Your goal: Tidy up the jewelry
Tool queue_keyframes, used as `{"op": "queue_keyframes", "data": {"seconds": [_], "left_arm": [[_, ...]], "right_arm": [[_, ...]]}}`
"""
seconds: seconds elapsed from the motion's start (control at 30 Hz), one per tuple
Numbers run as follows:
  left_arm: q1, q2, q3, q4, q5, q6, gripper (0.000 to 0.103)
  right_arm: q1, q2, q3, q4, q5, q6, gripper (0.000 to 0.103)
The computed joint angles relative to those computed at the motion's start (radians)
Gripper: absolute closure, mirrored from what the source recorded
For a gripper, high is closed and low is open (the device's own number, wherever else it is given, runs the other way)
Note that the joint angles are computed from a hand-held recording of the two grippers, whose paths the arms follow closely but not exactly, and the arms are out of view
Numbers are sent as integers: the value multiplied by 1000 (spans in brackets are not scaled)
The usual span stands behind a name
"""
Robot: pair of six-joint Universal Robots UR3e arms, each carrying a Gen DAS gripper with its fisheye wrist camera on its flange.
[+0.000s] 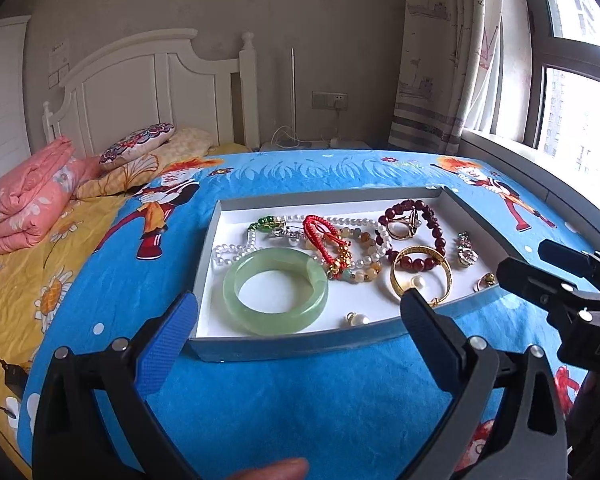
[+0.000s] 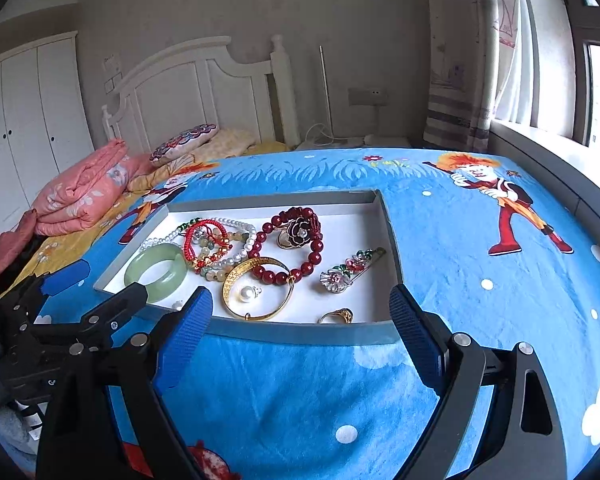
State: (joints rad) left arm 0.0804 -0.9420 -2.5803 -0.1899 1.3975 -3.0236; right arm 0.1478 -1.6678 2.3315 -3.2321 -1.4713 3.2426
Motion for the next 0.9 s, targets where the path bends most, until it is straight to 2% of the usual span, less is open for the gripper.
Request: {"op": "queue_keyframes", "data": {"seconds": [0.23, 0.5, 0.9], "left_arm": [[35, 22, -7, -24, -48, 14, 3], [21, 6, -11, 3, -34, 11, 3], [30, 15, -10, -12, -44, 12, 2]], "right_arm": [[13, 26, -17, 8, -33, 16, 17], [38, 39, -31, 17, -65, 1, 17], [39, 50, -35, 17, -57, 4, 17]]}}
